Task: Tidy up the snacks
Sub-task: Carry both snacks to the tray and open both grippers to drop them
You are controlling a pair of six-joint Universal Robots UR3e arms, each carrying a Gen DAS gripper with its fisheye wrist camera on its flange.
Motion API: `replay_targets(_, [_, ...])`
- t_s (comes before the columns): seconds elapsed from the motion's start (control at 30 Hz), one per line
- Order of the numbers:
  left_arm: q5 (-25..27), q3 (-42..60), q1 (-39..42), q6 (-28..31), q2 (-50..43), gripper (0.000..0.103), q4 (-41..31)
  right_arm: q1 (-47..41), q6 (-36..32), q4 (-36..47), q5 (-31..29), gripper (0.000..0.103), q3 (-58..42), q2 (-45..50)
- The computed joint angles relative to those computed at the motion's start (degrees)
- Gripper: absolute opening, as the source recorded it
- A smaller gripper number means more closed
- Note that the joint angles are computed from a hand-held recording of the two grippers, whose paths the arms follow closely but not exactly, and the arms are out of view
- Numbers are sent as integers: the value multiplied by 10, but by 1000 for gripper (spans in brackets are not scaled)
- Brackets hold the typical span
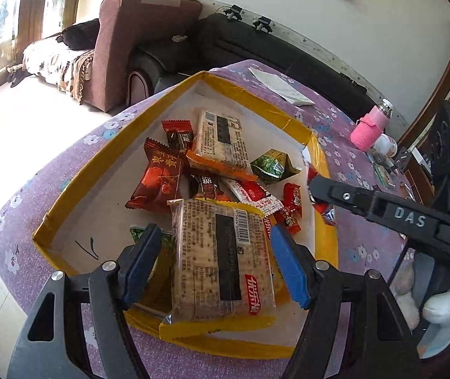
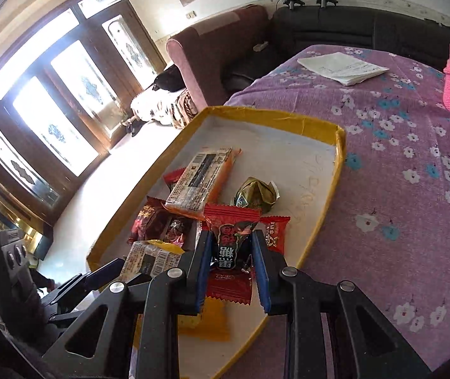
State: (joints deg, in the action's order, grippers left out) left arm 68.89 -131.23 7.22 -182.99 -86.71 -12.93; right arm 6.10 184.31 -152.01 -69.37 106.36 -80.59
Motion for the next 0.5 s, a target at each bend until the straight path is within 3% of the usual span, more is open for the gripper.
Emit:
replay_targets(0.13, [0,8,7,-6,-18,71,8,22,11,14,-47,26,-64,74])
replay_targets(0.27, [-45,-21,42,-5,10,71,15,28,28,17,-68,29,-102,117])
replay_targets(0.5, [-54,-51,63,-8,88,71,-12,17,30,-22,-54,42,-66,87])
